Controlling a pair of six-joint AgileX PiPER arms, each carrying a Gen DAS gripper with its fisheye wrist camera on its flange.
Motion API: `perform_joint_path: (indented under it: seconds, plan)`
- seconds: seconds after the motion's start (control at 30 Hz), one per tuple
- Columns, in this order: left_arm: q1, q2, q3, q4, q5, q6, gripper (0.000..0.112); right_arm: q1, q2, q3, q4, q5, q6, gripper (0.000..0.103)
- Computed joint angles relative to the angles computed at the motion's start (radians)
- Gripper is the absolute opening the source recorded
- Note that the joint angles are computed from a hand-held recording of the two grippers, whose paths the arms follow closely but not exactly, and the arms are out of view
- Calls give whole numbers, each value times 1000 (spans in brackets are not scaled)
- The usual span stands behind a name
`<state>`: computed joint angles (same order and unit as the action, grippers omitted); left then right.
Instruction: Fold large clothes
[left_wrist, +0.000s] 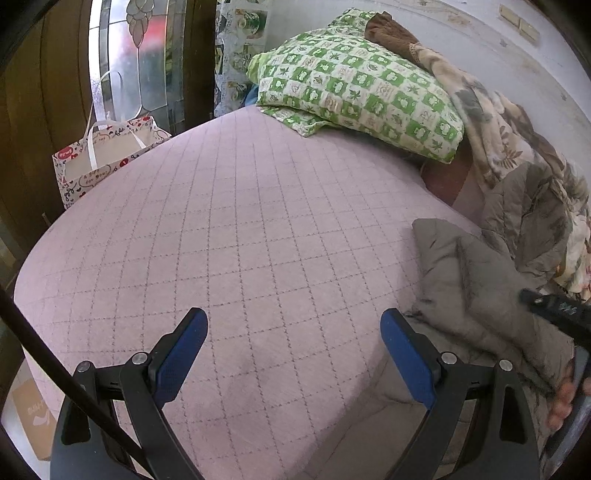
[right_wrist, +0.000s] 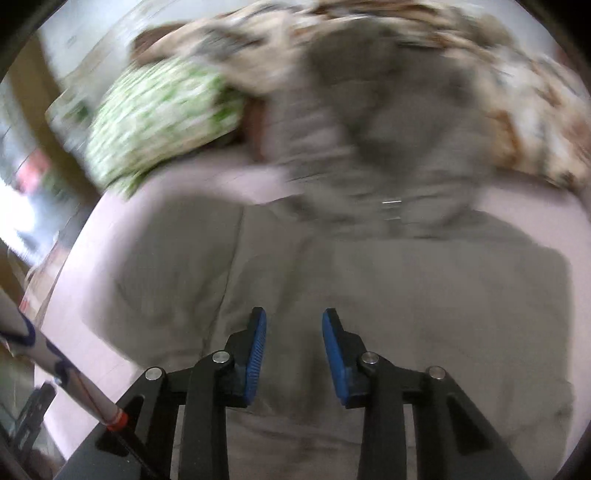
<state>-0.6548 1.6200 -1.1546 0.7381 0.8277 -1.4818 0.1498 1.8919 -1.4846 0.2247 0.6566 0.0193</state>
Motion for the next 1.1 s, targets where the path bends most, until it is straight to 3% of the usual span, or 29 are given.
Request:
perform_joint_path:
  seconds: [0.07, 0.2, 0.4, 0.6, 0.67, 0.7, 0.77, 0.8, 0.97, 1.1]
  plan:
    - [-5, 0, 0, 15, 12, -8, 94, 60, 57, -51, -18, 35, 5, 36]
    - [-2, -10, 12, 13, 0, -1, 94, 139, 97, -73, -207, 39, 151, 37]
    - [-6, -5, 8, 6, 5, 5, 94, 135, 27, -16, -162, -27, 153, 37]
    - [-34, 25, -24, 16, 41, 30, 94, 150, 148, -103, -190, 30, 198, 38]
    - [-47, 39, -41, 24, 55, 34, 94, 146, 155, -147, -196, 88, 191, 41]
    - [-50, 43, -46, 23, 59, 40, 94, 144, 134, -145, -200, 101, 198, 44]
    - [-54, 48, -51, 12, 52, 63, 95, 131, 53, -72, -190, 69, 191, 69]
    - [-57, 52, -53, 7, 52, 75, 94, 119, -12, -9, -188, 43, 182, 73]
    - [-79, 62, -51, -5, 55, 125, 95, -15, -277, 244, -84, 71, 12, 74]
    - [-85, 66, -37, -22, 38, 149, 95, -194, -467, 442, -96, 103, -74, 74]
